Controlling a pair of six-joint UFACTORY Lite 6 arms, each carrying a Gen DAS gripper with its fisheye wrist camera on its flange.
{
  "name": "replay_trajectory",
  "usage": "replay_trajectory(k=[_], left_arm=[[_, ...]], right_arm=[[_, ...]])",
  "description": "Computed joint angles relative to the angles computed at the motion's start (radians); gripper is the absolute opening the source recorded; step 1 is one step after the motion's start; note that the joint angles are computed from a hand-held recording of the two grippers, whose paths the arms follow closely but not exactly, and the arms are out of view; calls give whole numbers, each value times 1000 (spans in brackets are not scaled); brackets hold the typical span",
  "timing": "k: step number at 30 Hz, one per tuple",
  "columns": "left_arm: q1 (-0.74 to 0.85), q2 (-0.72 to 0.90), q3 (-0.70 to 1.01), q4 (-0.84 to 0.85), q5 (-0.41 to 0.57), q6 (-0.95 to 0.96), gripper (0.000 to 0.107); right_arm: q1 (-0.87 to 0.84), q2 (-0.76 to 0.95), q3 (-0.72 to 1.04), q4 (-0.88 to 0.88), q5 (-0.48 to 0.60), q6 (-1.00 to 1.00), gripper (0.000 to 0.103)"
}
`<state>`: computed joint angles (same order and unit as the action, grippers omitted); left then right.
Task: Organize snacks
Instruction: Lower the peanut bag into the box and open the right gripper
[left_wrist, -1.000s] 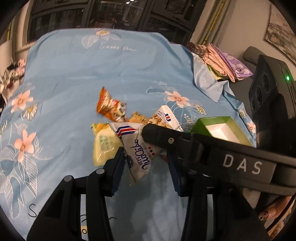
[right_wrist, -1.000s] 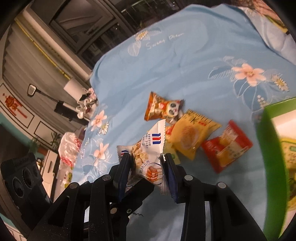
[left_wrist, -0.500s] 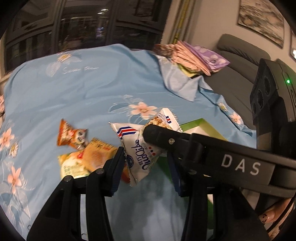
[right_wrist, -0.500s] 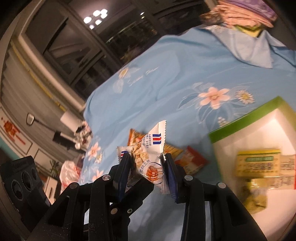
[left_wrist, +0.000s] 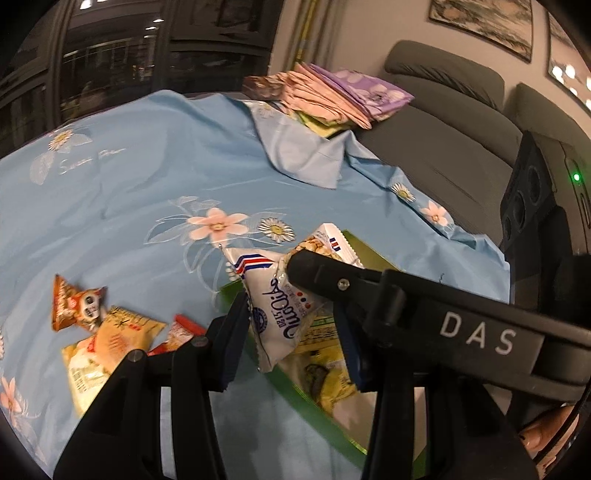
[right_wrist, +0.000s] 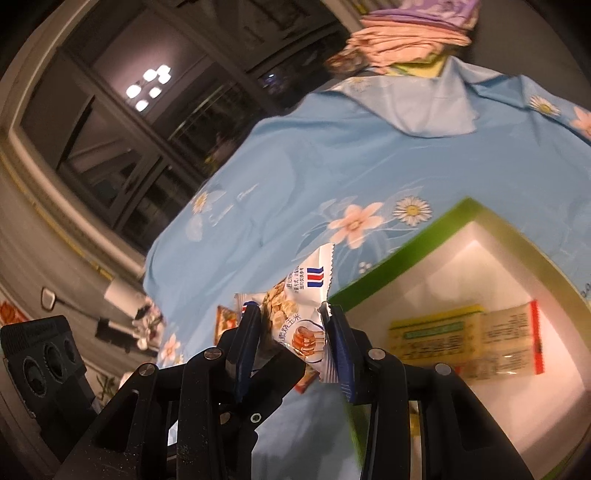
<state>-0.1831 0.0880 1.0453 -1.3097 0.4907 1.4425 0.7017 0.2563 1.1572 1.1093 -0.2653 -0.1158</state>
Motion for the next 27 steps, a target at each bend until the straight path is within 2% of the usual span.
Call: replay_trajectory(k=[6, 13, 19, 27], left_arm=[[-67, 48, 40, 22, -24, -26, 45], [-109, 123, 100, 67, -3, -86, 46], [-140, 164, 135, 111, -6, -131, 46], [-164, 227, 193, 168, 9, -200, 46]], right_arm=[[-41, -61, -98, -110, -9, 150, 40], [-69, -82, -142, -15, -7, 95, 40], [-104, -100, -192, -131, 12, 238, 40], [-127, -102, -218, -143, 26, 278, 40]])
